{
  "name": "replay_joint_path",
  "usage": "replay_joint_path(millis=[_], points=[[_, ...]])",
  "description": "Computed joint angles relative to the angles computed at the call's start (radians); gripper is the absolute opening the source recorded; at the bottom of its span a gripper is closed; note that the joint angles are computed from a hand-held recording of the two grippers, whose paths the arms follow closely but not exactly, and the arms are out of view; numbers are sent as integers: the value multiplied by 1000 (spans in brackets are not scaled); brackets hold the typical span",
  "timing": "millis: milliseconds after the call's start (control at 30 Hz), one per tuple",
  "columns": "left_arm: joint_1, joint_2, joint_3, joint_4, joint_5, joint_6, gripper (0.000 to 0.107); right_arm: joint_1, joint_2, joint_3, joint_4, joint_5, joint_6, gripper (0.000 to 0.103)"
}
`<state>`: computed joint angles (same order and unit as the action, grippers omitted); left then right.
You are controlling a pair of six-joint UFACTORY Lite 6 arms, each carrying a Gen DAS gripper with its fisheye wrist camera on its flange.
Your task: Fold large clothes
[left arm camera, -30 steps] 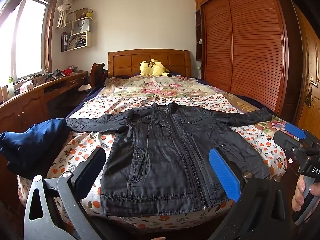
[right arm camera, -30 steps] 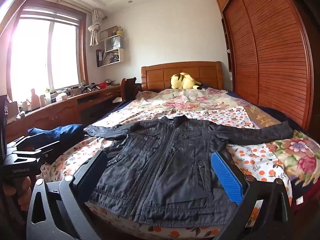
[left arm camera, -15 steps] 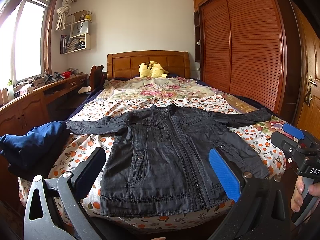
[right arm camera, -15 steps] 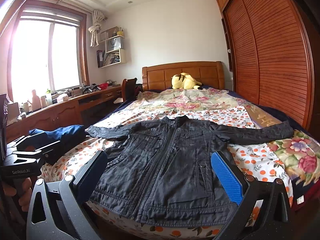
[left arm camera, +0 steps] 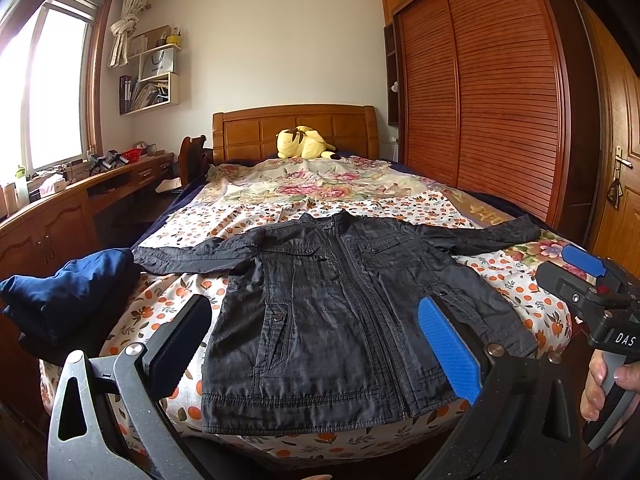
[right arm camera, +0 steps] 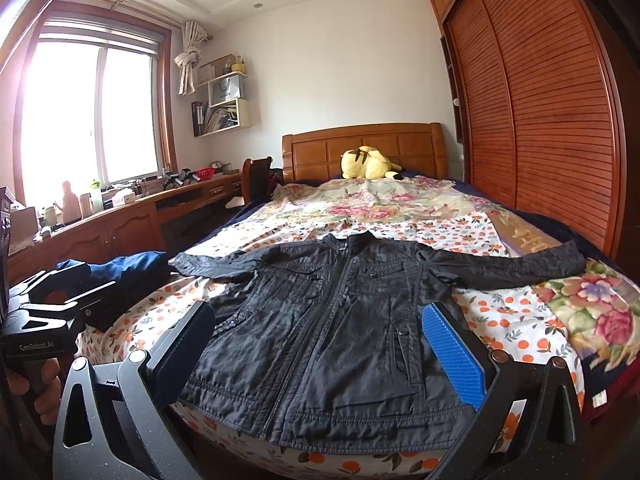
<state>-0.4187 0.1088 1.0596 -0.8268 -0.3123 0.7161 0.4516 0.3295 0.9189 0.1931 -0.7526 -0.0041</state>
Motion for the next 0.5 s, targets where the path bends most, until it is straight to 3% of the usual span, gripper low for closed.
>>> replay_joint_path(millis=[500], points=[[-24, -20, -4, -76, -10, 72, 103, -4, -11, -10, -10, 3, 13, 103]])
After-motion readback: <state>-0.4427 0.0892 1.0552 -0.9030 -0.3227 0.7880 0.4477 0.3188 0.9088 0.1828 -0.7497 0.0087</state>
